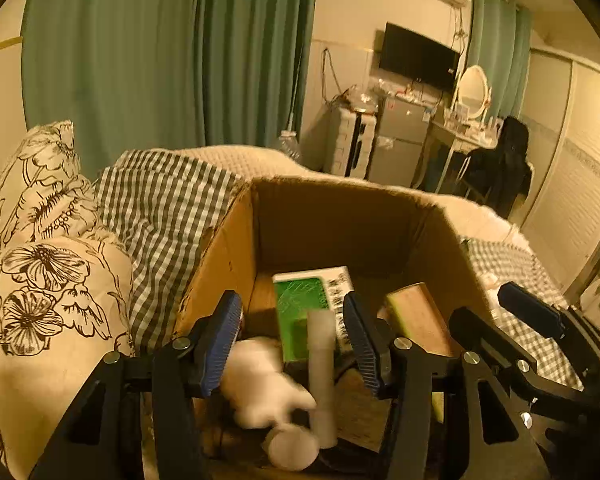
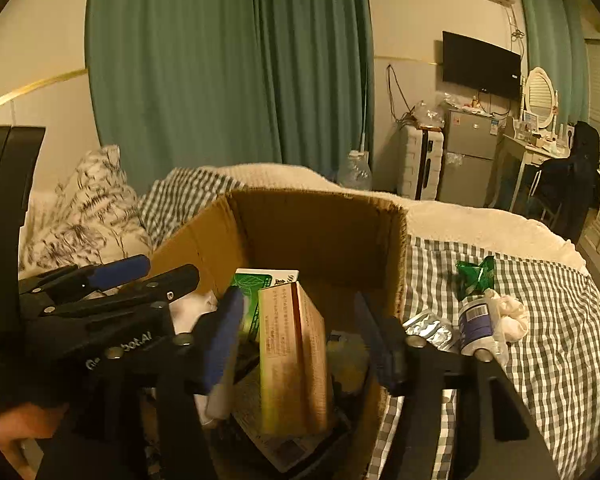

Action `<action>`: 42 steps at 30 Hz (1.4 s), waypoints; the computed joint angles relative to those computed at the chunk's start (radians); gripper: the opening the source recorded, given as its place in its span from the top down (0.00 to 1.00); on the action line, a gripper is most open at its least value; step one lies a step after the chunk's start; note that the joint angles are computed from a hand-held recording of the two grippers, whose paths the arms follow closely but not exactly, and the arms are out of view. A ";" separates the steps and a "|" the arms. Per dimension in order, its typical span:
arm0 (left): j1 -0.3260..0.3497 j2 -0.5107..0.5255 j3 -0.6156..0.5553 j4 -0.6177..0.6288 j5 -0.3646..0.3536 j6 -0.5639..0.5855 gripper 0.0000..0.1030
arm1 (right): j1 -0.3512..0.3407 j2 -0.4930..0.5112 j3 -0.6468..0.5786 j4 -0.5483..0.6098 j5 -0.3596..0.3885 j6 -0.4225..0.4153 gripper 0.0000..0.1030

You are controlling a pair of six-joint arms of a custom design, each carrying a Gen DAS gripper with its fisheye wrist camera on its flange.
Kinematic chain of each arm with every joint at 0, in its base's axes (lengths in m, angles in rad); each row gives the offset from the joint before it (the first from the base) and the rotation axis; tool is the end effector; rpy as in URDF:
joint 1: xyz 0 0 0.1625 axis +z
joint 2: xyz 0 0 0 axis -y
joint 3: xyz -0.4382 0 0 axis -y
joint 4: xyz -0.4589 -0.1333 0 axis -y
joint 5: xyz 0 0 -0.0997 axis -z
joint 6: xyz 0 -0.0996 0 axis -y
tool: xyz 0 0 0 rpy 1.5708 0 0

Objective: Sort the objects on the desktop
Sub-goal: 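Open both tools to drop the figurine and amoxicillin box into the box, then move both tools back over the remaining items on the bedspread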

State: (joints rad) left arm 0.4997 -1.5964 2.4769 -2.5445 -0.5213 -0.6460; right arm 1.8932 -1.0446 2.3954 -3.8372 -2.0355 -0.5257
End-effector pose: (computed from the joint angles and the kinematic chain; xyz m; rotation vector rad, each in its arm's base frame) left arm -0.2326 -0.3772 0.2066 0.4243 2.2601 -1.0773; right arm 0.2272 -0.4002 0.1184 0.7257 -2.2812 1.1084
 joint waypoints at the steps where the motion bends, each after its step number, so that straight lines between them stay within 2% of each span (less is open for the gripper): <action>1: -0.007 -0.007 0.002 -0.003 0.004 0.002 0.40 | 0.002 -0.011 0.008 -0.009 -0.002 -0.001 0.41; 9: -0.107 -0.037 0.011 0.006 0.065 -0.006 0.22 | 0.006 -0.166 0.096 -0.035 -0.007 0.002 0.36; 11: -0.132 -0.038 0.010 0.024 0.087 -0.041 0.09 | 0.003 -0.221 0.118 -0.035 -0.009 -0.002 0.34; 12: -0.148 -0.041 0.008 0.055 0.106 -0.093 0.07 | 0.003 -0.239 0.123 -0.032 -0.009 -0.002 0.32; 14: -0.168 -0.043 0.005 0.060 0.108 -0.132 0.06 | -0.001 -0.293 0.139 -0.026 -0.009 -0.005 0.29; 16: -0.189 -0.033 0.007 0.005 0.102 -0.108 0.05 | -0.003 -0.343 0.150 -0.017 -0.011 -0.008 0.26; 19: -0.226 -0.003 0.005 -0.032 0.141 -0.090 0.00 | -0.003 -0.402 0.159 -0.002 -0.022 -0.018 0.22; 23: -0.260 0.048 -0.002 -0.103 0.163 -0.047 0.00 | -0.010 -0.482 0.174 0.015 -0.034 -0.030 0.17; 30: -0.257 0.142 -0.039 -0.121 0.150 -0.045 0.00 | -0.034 -0.566 0.187 0.056 -0.042 -0.016 0.11; 35: -0.255 0.199 -0.048 -0.250 0.125 0.021 0.00 | -0.049 -0.585 0.184 0.041 -0.052 -0.050 0.07; 39: -0.252 0.259 -0.064 -0.367 0.104 0.082 0.00 | -0.072 -0.614 0.179 0.073 -0.065 -0.055 0.06; 42: -0.244 0.306 -0.081 -0.415 0.065 0.121 0.00 | -0.124 -0.664 0.193 0.113 -0.038 -0.031 0.06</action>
